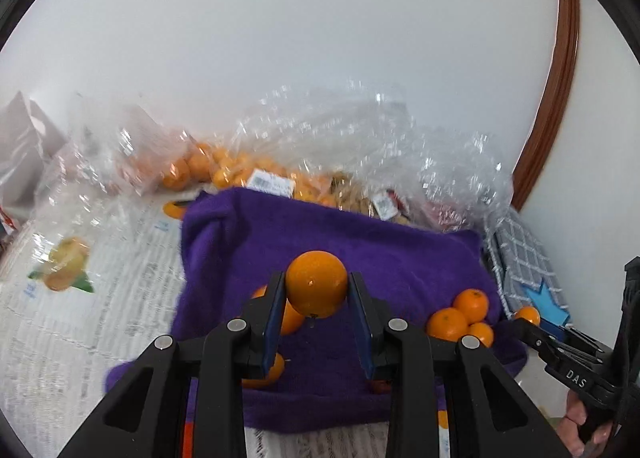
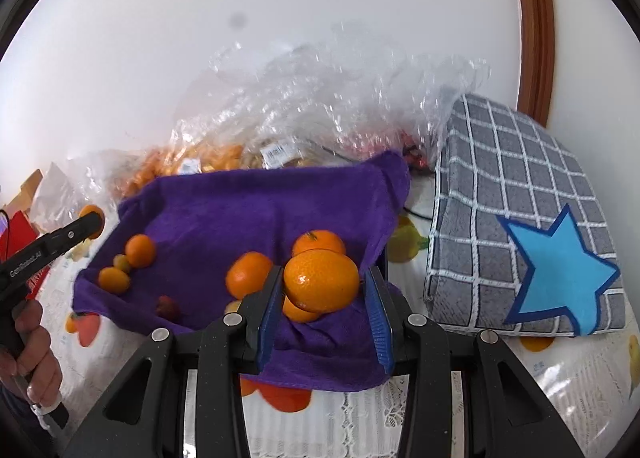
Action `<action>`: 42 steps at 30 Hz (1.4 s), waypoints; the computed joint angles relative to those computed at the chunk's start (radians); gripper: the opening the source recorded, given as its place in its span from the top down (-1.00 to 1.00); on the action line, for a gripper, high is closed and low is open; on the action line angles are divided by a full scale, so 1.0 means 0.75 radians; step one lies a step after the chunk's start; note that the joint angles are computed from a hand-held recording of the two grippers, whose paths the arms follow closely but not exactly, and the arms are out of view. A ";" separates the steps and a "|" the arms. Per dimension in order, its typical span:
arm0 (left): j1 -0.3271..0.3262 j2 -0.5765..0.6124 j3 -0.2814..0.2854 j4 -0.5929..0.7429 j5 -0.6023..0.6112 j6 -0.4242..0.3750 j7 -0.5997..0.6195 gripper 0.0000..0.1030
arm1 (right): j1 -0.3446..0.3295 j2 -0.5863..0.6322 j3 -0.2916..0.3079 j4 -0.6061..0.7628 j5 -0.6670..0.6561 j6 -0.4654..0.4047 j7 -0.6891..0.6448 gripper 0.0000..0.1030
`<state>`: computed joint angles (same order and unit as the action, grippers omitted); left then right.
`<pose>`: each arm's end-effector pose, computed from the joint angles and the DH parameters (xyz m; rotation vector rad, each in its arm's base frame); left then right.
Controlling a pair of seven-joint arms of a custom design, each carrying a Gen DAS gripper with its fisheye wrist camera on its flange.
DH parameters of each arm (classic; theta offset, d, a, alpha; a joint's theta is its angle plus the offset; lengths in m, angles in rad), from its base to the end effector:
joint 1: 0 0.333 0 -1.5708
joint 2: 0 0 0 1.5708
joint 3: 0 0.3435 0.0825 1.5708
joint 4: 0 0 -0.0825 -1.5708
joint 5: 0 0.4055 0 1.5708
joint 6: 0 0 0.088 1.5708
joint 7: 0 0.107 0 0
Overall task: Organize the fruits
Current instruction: 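Carry both oranges onto the purple towel and open both grippers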
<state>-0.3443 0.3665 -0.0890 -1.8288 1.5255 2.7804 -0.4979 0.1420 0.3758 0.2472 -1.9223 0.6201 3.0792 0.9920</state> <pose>0.6054 -0.3230 0.3812 -1.9342 1.4014 -1.0178 0.6597 0.2013 0.3916 -1.9137 1.3974 -0.4261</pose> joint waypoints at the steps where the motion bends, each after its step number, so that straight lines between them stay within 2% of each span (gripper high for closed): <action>1: 0.001 0.018 0.000 0.012 0.001 0.008 -0.003 0.42 | 0.015 0.010 -0.021 0.005 -0.016 -0.010 0.014 0.22; 5: 0.008 0.063 0.005 0.030 -0.032 0.064 0.048 0.42 | 0.026 0.025 -0.041 -0.005 -0.042 -0.008 0.030 0.22; 9: -0.010 0.069 0.023 0.033 -0.046 0.090 0.069 0.42 | -0.015 0.040 0.006 0.009 -0.016 -0.019 0.015 0.22; 12: -0.007 0.074 0.022 0.031 -0.092 0.110 0.110 0.42 | 0.040 0.045 -0.050 0.000 -0.060 0.010 0.051 0.22; 15: -0.002 0.089 0.024 0.034 -0.181 0.146 0.198 0.42 | 0.026 0.052 -0.034 -0.001 -0.071 0.009 0.057 0.22; 20: -0.034 0.090 0.056 0.033 -0.236 0.143 0.239 0.42 | 0.031 0.056 -0.036 -0.011 -0.100 0.025 0.069 0.22; 26: -0.055 0.085 0.076 0.026 -0.272 0.130 0.262 0.42 | 0.112 0.054 -0.121 -0.028 -0.195 0.051 0.155 0.22; 34: -0.064 0.085 0.083 0.026 -0.279 0.127 0.263 0.42 | 0.082 0.056 -0.092 -0.035 -0.239 0.062 0.191 0.22; 42: -0.065 0.087 0.085 0.028 -0.289 0.126 0.274 0.42 | 0.090 0.055 -0.101 -0.039 -0.275 0.066 0.213 0.15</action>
<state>-0.3933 0.4314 -0.0254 -1.8081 1.3089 2.8747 -0.2921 0.2095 0.4173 0.1713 -1.9515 0.4140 3.1289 1.1517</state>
